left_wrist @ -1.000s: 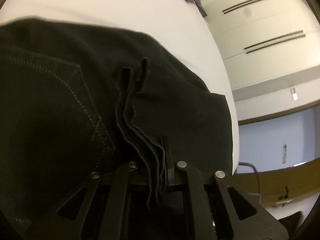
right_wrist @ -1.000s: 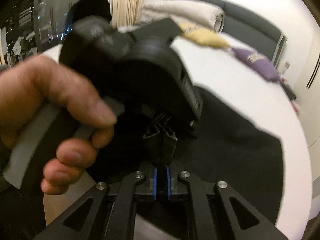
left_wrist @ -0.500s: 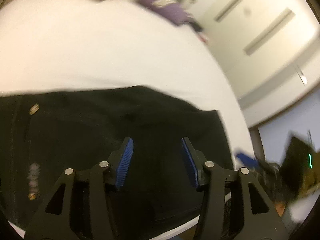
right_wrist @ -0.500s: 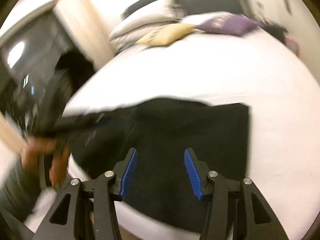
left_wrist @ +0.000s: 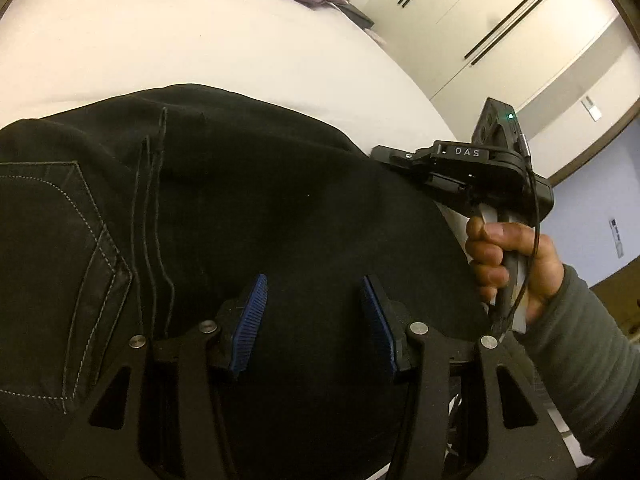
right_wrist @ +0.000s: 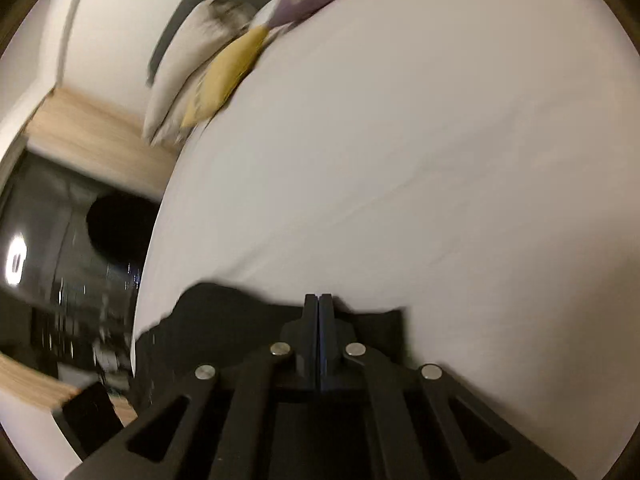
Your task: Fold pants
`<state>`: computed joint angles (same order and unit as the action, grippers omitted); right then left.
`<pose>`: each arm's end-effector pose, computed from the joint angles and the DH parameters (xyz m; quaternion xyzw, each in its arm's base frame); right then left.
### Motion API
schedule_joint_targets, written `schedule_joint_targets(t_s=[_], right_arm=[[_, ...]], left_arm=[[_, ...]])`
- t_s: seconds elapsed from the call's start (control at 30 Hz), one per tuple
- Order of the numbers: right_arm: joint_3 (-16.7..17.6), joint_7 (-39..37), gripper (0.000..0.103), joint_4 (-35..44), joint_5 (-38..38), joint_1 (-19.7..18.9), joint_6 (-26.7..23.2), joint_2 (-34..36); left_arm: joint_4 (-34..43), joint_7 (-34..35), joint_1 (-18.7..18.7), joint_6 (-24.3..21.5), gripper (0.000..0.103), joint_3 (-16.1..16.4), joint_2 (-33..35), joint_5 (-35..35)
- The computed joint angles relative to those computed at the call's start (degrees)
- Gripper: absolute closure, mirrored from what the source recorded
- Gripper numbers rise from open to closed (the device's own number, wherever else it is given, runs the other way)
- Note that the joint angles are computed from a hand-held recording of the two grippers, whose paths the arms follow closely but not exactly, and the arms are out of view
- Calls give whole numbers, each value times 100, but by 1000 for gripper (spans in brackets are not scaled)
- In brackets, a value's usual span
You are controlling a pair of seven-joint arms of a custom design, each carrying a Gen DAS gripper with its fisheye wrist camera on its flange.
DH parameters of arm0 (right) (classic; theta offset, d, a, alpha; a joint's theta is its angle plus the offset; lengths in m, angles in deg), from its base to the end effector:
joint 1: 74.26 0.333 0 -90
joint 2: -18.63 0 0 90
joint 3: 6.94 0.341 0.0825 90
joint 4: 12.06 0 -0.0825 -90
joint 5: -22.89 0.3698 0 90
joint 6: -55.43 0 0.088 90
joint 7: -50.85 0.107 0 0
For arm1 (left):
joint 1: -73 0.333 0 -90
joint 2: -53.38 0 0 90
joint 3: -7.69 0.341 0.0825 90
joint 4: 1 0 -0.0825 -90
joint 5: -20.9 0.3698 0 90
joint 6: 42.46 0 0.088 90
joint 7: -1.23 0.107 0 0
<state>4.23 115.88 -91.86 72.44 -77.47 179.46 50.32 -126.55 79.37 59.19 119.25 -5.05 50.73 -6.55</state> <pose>0.7304 0.0985 0.4574 -0.6714 0.6054 0.1677 0.3931 0.5058 -0.2289 0.5125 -0.7078 0.6123 -0.3520 0.0144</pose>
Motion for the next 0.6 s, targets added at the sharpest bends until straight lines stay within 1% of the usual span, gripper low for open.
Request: schedule_joint_targets(t_s=[0.03,0.07,0.1,0.13,0.17,0.2,0.23,0.3,0.33,0.37,0.4,0.43,0.47,0.5,0.53,0.57,0.6], right_arm=[[-141,21,103,-97,-84,63,63,-145],[-82,-38,100,-280,-100,-2,156,-298],[-51,-162,96,-431,27,-67,156,-436],[48,-494,96,-736,409,-290,-58,-728],[70,-722,96,-1111,706,-345,-172,-1055],[64,-982,95,-1398,983,-432,-398,-1313],[42,-1304,93,-1798,1217,-526,-719,-1644],[-62,-1600,89,-2405,1423,-506,-1056,-2064],[-152,-1670,83,-2650,1441,-492,-1185,-2180],[-242,-1653,81,-2920,1276,-422,-1194,-2266],[-334,-1601,95,-3149,1091,-333,-1067,-2351],[-449,-1737,103,-3431,1202,-311,-896,-2414],[-567,-1805,103,-3513,1396,-335,-980,-2435],[-689,-1671,103,-3575,1437,-327,-1010,-2504],[-784,-1608,102,-3620,1341,-268,-934,-2613],[-863,-1567,99,-3612,1202,-194,-863,-2716],[-950,-1574,96,-3610,1167,-150,-955,-2823]], left_arm=[[-26,-166,19,-23,55,-12,-54,168],[-21,-461,49,-28,55,-41,-92,442],[-50,-563,38,57,55,-64,-163,529],[-127,-408,-21,189,55,-56,-274,381],[-163,-232,-96,347,55,-55,-329,236],[-181,-100,-170,474,55,-71,-351,145],[-199,-66,-214,500,55,-92,-368,118],[-195,-54,-297,333,55,-128,-301,62],[-201,-208,-280,214,55,-178,-241,246],[-274,-414,-243,210,55,-225,-187,511],[-403,-461,-260,454,55,-259,-179,634],[-500,-552,-249,643,56,-303,-173,897],[-511,-757,-215,566,55,-336,-222,1168],[-443,-973,-177,465,55,-367,-208,1420],[-454,-1034,-198,368,55,-357,-293,1451],[-425,-991,-256,430,55,-348,-283,1374],[-433,-892,-320,568,55,-339,-281,1285]])
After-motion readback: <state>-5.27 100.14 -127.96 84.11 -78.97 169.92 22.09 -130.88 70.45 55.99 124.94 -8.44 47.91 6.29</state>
